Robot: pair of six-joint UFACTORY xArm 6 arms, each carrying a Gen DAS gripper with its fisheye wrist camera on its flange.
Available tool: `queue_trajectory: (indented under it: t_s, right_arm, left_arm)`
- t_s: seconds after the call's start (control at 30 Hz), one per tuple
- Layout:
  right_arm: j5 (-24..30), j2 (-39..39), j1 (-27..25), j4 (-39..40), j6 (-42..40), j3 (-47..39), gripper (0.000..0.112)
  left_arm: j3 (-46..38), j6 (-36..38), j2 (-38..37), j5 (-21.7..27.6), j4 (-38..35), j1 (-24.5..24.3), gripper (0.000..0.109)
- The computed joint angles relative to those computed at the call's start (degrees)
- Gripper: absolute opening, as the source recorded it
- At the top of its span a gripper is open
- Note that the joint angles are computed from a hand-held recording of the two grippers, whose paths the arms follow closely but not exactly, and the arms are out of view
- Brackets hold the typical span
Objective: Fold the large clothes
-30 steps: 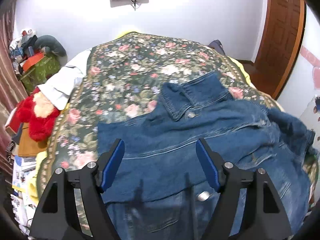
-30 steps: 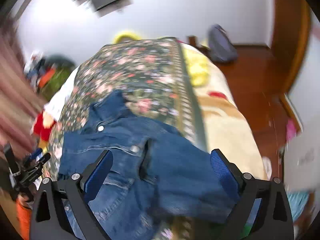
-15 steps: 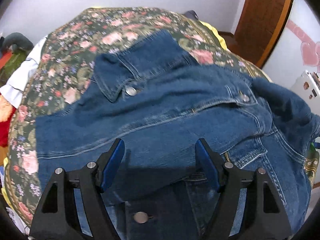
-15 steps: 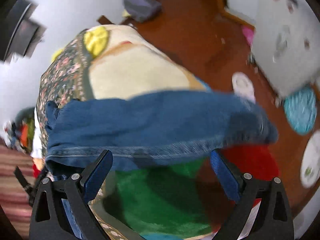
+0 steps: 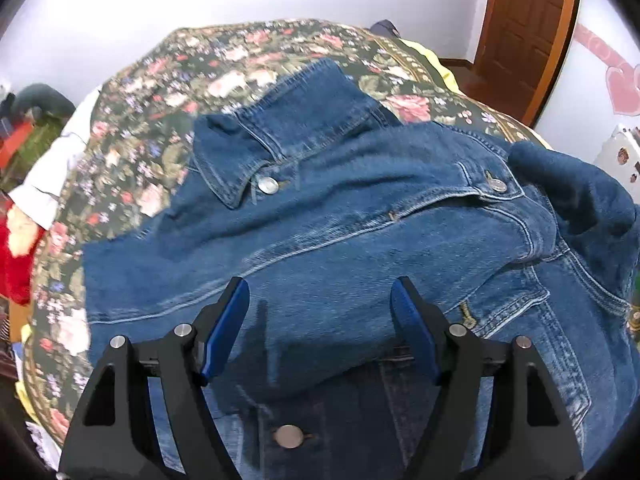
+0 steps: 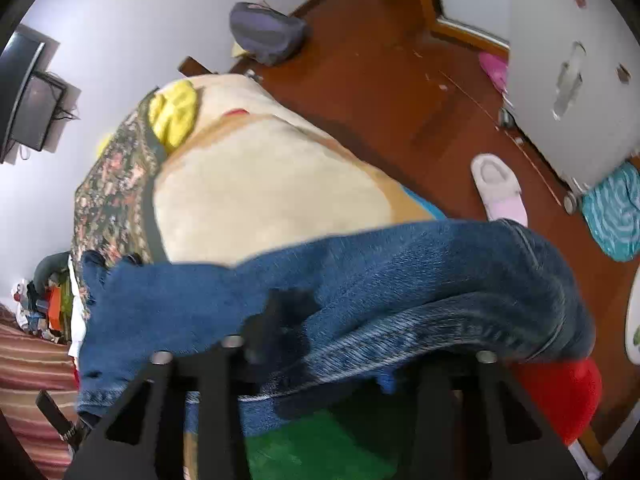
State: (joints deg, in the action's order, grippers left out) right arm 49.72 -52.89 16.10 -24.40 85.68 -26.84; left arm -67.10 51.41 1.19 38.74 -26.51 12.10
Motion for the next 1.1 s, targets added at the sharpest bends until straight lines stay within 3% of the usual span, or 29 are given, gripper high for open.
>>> queue_trajectory:
  t_s: [0.13, 0.3, 0.6, 0.7, 0.9, 1.1]
  right_arm:
    - [0.19, 3.55, 2.43, -7.09, 0.29, -5.72, 0.022]
    - [-0.87, 11.89, 6.48, -14.88, -1.86, -17.49, 0.015]
    - [-5.99, 35.97, 13.98, -20.17, -11.81, -46.88, 0.012]
    - [-6.3, 46.28, 16.46, -17.96, -18.01, -58.79, 0.012]
    - [-5.53, 68.16, 19.99, -5.73, -31.33, -81.87, 0.012]
    - [0.68, 89.78, 21.85, 10.36, -42.17, -103.15, 0.012]
  left_arm:
    - [0.56, 1.22, -0.98, -2.11, -0.51, 0.51, 0.073]
    - [-0.96, 2.08, -1.7, -0.15, -4.66, 2.44, 0.073]
    - [-2.18, 5.74, -3.44, -0.99, -10.12, 7.12, 0.073]
    - [-3.53, 6.63, -3.44, 1.07, -12.55, 10.06, 0.073]
    - [-4.58, 8.22, -3.57, 2.33, -15.36, 15.82, 0.073]
    - [-5.08, 7.39, -2.28, 2.68, -13.94, 21.64, 0.073]
